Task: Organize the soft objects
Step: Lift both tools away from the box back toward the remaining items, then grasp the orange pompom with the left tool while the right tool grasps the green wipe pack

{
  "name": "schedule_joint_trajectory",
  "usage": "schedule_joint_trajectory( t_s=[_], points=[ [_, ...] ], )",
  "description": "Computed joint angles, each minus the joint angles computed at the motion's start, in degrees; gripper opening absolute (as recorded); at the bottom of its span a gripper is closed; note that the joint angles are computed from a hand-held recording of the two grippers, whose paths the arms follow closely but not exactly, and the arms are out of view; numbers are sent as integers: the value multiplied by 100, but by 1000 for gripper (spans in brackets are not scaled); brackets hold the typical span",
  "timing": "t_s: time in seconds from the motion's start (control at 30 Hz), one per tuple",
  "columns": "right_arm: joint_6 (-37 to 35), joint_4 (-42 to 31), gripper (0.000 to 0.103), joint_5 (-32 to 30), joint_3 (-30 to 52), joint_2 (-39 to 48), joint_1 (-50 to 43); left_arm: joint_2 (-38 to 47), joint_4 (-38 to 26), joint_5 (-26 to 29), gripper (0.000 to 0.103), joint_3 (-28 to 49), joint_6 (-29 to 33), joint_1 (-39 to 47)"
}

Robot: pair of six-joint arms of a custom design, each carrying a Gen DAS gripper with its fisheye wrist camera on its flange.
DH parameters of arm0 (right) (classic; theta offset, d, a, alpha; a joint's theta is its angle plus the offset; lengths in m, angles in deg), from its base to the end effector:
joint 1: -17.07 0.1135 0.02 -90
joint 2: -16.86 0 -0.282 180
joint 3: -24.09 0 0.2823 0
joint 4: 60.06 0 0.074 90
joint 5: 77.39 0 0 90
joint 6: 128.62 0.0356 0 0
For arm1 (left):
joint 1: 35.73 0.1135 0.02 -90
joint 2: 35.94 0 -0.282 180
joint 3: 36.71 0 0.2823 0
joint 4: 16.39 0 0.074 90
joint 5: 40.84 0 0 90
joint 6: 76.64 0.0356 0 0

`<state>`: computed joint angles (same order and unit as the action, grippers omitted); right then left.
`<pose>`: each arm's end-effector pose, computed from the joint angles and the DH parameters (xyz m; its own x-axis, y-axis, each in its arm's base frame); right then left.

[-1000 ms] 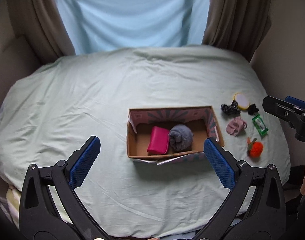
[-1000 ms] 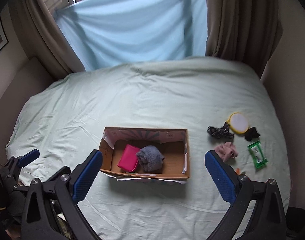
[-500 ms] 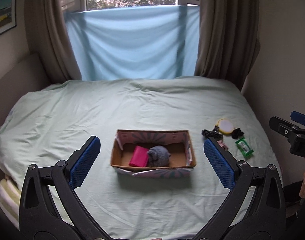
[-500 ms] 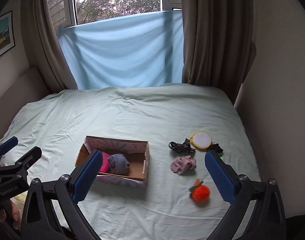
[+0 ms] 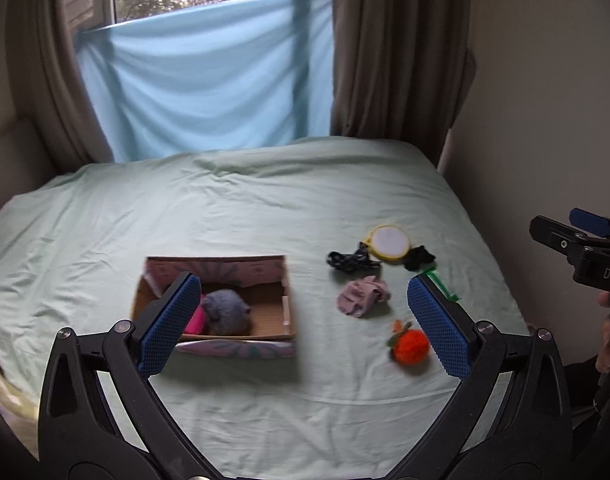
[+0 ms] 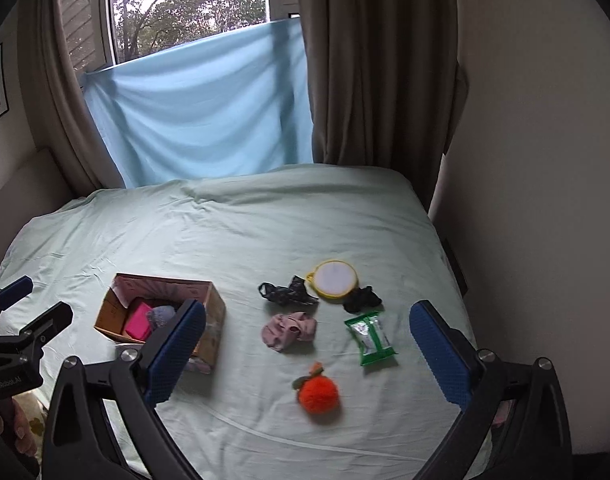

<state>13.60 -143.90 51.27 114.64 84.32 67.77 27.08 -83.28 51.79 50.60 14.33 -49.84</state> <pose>0.1574 0.1572 0.3959 -0.6633 0.1640 -0.7301 0.1850 0.9813 0.0523 0.2227 -0.0577 0.4068 -0.6517 0.1812 -0.7365 0.2874 0.9576 -0.0186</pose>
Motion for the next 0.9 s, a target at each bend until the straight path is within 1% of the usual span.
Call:
schedule_joint_trajectory(
  t_s=[0.1, 0.2, 0.33, 0.43, 0.47, 0.53, 0.63, 0.7, 0.77, 0.9],
  points=[
    [-924, 632, 102, -587, -748, -634, -807, 165, 328, -175, 103, -362, -578, -714],
    [-1829, 1298, 102, -1375, -1527, -1028, -1827, 407, 775, -305, 103, -774, -1002, -1305],
    [-2655, 2235, 102, -2323, -2472, -1197, -2961, 759, 1623, -361, 103, -1433, -1386, -1845],
    [-3225, 2999, 102, -2968, -3145, -1119, -3701, 1170, 2408, -347, 103, -1938, -1522, -2152],
    [-3420, 3312, 102, -3195, -3389, -1033, -3939, 1358, 2672, -353, 102, -2088, -1541, -2243],
    [-3760, 3814, 102, -3454, -3732, -822, -4266, 1849, 3088, -352, 102, -2226, -1595, -2415],
    [-4249, 4512, 102, -3696, -4141, -433, -4627, 2623, 3597, -406, 102, -2307, -1669, -2627],
    [-4521, 4924, 102, -3824, -4341, -114, -4817, 3160, 3824, -513, 102, -2248, -1707, -2726],
    [-4708, 5351, 102, -3998, -4489, 282, -4983, 3650, 4041, -503, 102, -2177, -1778, -2772],
    [-4927, 6096, 102, -4353, -4587, 1119, -5201, 4341, 4278, -547, 99, -2001, -1816, -2854]
  ],
)
